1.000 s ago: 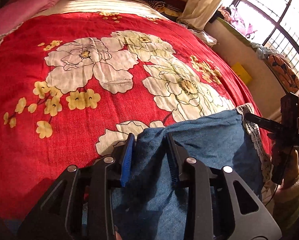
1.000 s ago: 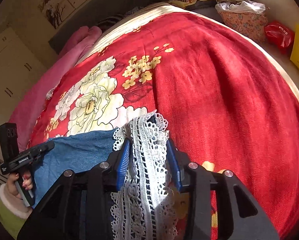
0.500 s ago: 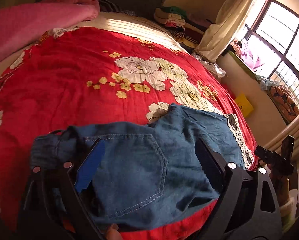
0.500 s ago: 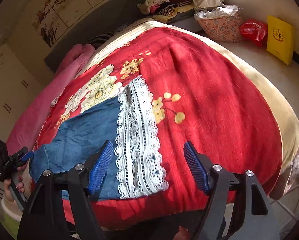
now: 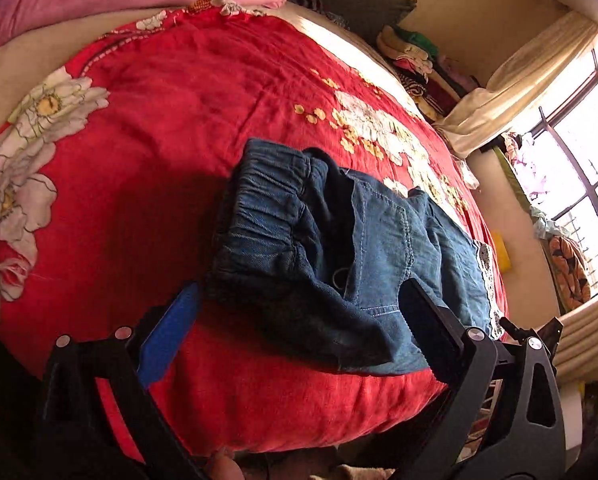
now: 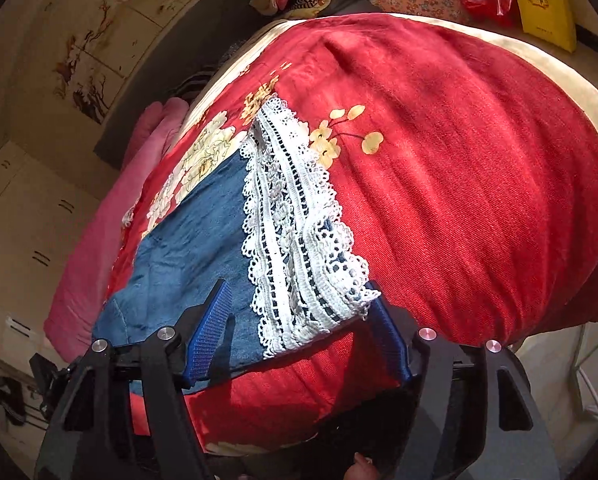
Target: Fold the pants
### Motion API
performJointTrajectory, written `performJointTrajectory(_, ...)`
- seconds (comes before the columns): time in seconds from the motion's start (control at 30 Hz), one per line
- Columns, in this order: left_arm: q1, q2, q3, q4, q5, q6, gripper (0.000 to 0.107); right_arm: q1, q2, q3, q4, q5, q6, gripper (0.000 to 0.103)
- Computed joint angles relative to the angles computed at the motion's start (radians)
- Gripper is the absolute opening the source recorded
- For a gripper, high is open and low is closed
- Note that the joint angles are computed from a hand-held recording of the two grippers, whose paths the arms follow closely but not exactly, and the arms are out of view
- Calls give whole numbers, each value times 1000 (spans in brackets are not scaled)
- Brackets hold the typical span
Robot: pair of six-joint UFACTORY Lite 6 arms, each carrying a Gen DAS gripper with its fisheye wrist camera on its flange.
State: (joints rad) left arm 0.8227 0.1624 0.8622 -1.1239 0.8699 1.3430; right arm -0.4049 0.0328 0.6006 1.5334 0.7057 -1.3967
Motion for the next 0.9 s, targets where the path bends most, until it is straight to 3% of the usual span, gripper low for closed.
performJointTrajectory(0.07,-41,22,-8,-25,-30,-13,91,6,6,-6,16,-2,-5,49)
performJointTrajectory(0.13,-97,6,-31,-46,-128,-37,66,14,20,-3,13,4,-7,35)
performJointTrajectory(0.17,-114,-7,-41,-59,-176,-32,42,27,11,-5,8,-14,-7,34)
performJointTrajectory(0.2,-113,-15,-50,-88,-195,-1,27,43,-10,-12,7,-43,-10,31)
performJointTrajectory(0.3,-55,-7,-22,-50,-123,-20,16,30,-57,-23,-6,-38,2,29)
performJointTrajectory(0.4,-26,-44,-49,-48,-130,38,17,29,-102,-33,-38,-80,4,29)
performJointTrajectory(0.53,-19,20,-59,-114,-154,112,24,30,-30,-42,14,-79,-44,29)
performJointTrajectory(0.57,-22,14,-69,-135,-173,137,33,28,-31,-48,30,-73,-63,30)
performJointTrajectory(0.6,-35,3,-77,-144,-213,143,49,23,-35,-51,31,-64,-64,31)
performJointTrajectory(0.77,26,-40,-71,-72,-165,81,55,-23,-97,-59,-48,-31,7,41)
performJointTrajectory(0.83,54,-109,-90,-50,-146,77,64,-56,-146,-81,-84,-8,26,49)
performJointTrajectory(0.9,79,-183,-100,-29,-124,66,70,-75,-186,-95,-115,3,44,51)
